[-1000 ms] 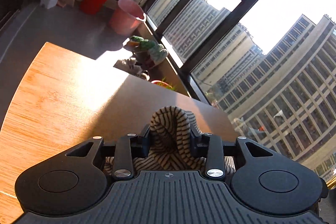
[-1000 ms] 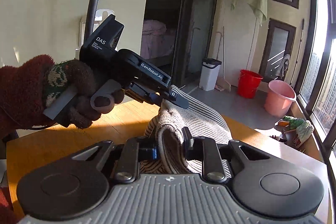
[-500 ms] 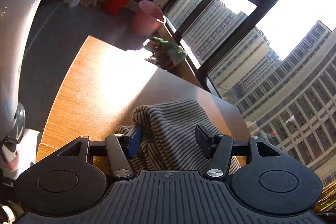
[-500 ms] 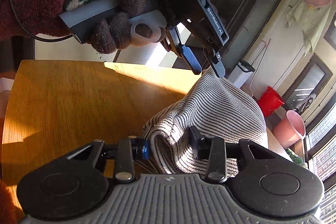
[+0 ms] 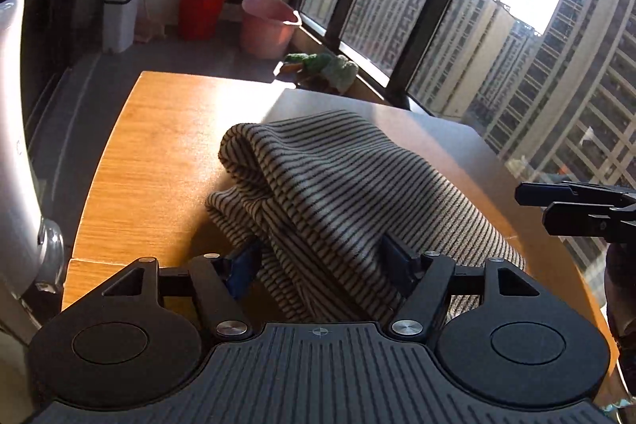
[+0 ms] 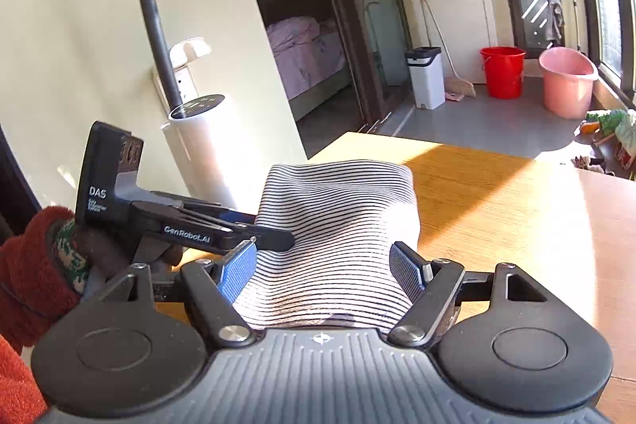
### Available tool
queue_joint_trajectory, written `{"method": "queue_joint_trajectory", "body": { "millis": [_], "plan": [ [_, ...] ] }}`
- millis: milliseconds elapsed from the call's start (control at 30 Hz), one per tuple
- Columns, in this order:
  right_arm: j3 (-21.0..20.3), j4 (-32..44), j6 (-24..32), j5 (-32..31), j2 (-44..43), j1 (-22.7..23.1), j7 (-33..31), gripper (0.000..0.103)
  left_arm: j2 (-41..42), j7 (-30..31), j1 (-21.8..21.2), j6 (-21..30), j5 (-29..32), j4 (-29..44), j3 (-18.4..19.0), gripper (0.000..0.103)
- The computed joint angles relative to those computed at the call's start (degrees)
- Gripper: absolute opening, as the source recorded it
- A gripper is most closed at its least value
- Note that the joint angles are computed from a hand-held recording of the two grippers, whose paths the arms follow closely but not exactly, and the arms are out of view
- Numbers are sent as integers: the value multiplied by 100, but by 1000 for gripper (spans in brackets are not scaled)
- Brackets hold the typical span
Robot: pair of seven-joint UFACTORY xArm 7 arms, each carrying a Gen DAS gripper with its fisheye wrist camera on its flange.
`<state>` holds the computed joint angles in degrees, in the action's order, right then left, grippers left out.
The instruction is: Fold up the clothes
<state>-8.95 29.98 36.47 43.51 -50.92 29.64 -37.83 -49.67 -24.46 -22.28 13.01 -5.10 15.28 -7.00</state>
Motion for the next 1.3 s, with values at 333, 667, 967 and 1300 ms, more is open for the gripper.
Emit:
{"method": "queue_joint_trajectory", "body": {
  "millis": [333, 667, 967, 1300],
  "plan": [
    [-13, -472, 26, 605, 359, 12, -149, 82, -529, 585, -1069, 94, -978, -396, 1456, 69],
    [1622, -1086, -1329, -721, -748, -73, 29, 63, -202, 1782, -2895, -1216, -2158, -500, 3163, 58],
    [2326, -1130, -1861, -1768, -466, -534, 886, 64, -399, 1277, -1058, -688, -1184, -169, 1121, 57],
    [2197, -1254, -2023, -2334, -605, -331, 1697, 69, -185, 1365, -1664, -763, -1205, -356, 1278, 52]
  ]
}}
